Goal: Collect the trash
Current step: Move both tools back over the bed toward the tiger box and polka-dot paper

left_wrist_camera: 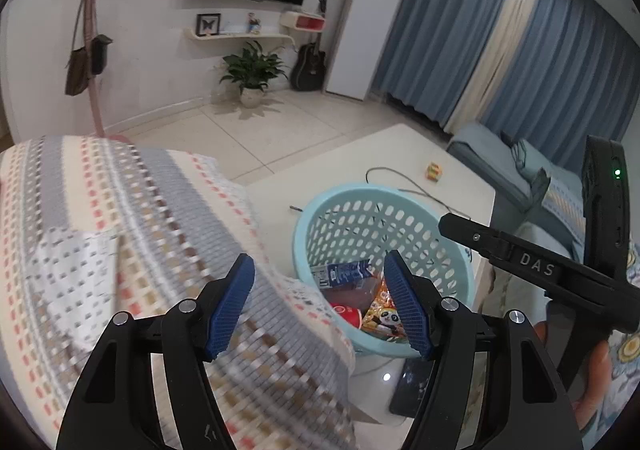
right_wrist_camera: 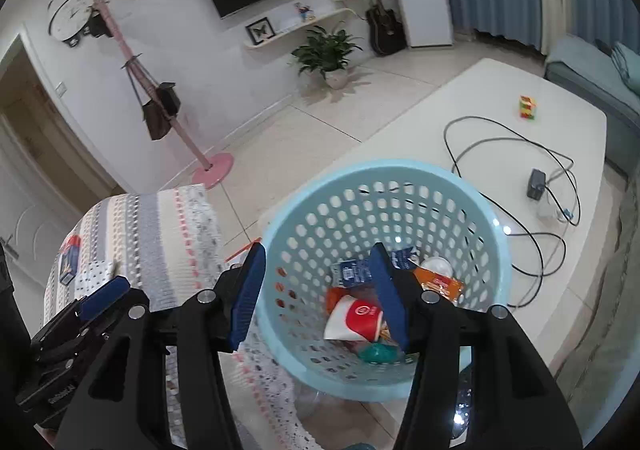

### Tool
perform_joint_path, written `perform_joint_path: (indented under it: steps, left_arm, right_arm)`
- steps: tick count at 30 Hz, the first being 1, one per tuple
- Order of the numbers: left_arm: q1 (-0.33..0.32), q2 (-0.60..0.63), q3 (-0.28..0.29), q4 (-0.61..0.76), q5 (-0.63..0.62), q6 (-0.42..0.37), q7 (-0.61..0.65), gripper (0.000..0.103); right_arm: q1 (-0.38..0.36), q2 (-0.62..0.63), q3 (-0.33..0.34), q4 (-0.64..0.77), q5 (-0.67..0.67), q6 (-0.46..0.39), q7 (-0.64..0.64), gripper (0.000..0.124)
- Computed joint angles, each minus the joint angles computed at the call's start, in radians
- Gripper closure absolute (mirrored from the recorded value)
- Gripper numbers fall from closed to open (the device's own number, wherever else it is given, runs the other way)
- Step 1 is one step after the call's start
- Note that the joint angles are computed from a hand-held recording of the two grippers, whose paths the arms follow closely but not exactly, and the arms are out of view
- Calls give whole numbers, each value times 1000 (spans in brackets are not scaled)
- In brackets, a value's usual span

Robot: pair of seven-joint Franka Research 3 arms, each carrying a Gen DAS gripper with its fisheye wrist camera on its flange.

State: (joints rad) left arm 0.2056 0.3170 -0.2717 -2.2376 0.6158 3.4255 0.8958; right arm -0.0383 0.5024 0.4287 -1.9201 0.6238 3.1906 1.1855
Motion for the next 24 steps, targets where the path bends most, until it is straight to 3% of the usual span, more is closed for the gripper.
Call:
perform_joint_path:
  steps: [2, 3, 5, 8, 10, 16, 20, 24]
  left_arm:
    - [29, -27, -6, -41, 10, 37, -29, 36]
    - [35, -42, 0, -60, 19, 52, -44, 36]
    - [16, -69, 34, -87, 17, 68, -56, 36]
    - [-11, -126, 99, -165, -6, 119, -59, 36]
    - [12, -149, 120, -183, 30, 124, -110, 36]
    - [18, -238, 225, -288, -44, 157, -105, 36]
    - [43, -283, 271, -327, -88, 146, -96, 36]
    - [86, -295, 302, -302, -20, 98, -153, 36]
  right_arm:
    - [-17, -4, 31, -7, -6, 12, -19, 67]
    - [-62, 3, 91, -9, -3, 25, -52, 65]
    - [-148, 19, 201, -18, -12, 50, -100, 61]
    - [-200, 31, 284, -32, -62, 73, -120, 59]
    - [-216, 35, 318, -41, -103, 82, -122, 57]
    - [-109, 26, 265, -31, -209, 65, -96, 56]
    - [-38, 36, 236, -7, -242, 37, -94, 48]
    - [-2, 66, 242, 31, -234, -15, -127, 45]
